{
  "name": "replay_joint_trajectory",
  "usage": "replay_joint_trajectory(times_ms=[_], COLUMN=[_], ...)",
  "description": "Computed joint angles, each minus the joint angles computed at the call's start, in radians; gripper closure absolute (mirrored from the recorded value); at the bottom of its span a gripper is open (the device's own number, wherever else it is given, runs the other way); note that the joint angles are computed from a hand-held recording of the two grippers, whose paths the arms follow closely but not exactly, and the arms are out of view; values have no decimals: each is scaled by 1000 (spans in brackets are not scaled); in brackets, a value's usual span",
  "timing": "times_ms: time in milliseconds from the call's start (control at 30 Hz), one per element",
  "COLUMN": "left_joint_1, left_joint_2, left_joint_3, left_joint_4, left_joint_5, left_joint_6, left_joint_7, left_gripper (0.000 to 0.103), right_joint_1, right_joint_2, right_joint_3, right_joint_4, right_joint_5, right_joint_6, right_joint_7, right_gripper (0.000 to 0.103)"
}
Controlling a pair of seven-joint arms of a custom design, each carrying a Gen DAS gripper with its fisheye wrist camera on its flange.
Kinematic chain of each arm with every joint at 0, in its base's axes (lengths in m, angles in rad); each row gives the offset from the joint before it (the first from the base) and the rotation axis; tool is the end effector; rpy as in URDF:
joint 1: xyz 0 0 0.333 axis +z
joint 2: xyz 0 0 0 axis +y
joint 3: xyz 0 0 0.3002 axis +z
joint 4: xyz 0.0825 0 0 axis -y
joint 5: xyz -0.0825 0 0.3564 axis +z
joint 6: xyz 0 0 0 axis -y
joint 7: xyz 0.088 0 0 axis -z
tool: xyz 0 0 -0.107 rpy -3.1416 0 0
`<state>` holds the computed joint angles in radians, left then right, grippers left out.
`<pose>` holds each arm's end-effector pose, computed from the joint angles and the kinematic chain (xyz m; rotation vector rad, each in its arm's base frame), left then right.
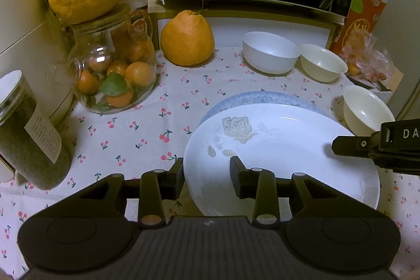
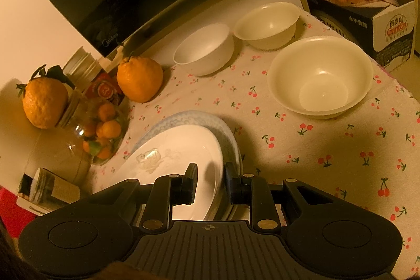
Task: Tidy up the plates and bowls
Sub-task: 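Lower the white plate onto the blue plate stack with both tools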
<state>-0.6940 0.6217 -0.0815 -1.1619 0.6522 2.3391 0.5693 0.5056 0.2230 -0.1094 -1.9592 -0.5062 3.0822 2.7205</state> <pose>0.5476 -0.4970 0.4935 -1.7366 1.8650 -0.7894 0.5534 0.2796 0.4644 -1.3848 1.7784 -0.3448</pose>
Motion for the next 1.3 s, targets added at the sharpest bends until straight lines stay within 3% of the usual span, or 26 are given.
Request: replay_joint_trajectory(times_ms=[233, 333, 400, 800, 1300], left_joint_1=[11, 9, 9, -8, -28], left_joint_2=[-5, -8, -7, 16, 24], left_joint_3=[-17, -16, -17, -10, 1], left_joint_4=[5, 6, 12, 63, 62], left_joint_5=[-45, -53, -57, -44, 12], left_joint_6=[-20, -29, -42, -102, -100], left_joint_7=[15, 13, 12, 26, 70], left_gripper=[70, 70, 73, 79, 77], right_joint_1=[8, 49, 47, 8, -21], right_joint_2=[-3, -3, -2, -3, 10], right_joint_3=[-8, -49, -46, 7, 67], right_joint_4=[-1, 15, 27, 69, 118], right_joint_5=[-5, -94, -143, -393, -549], right_joint_6=[-5, -47, -66, -163, -258], right_joint_7=[5, 83, 121, 288, 244], right_gripper=[81, 87, 89, 94, 92])
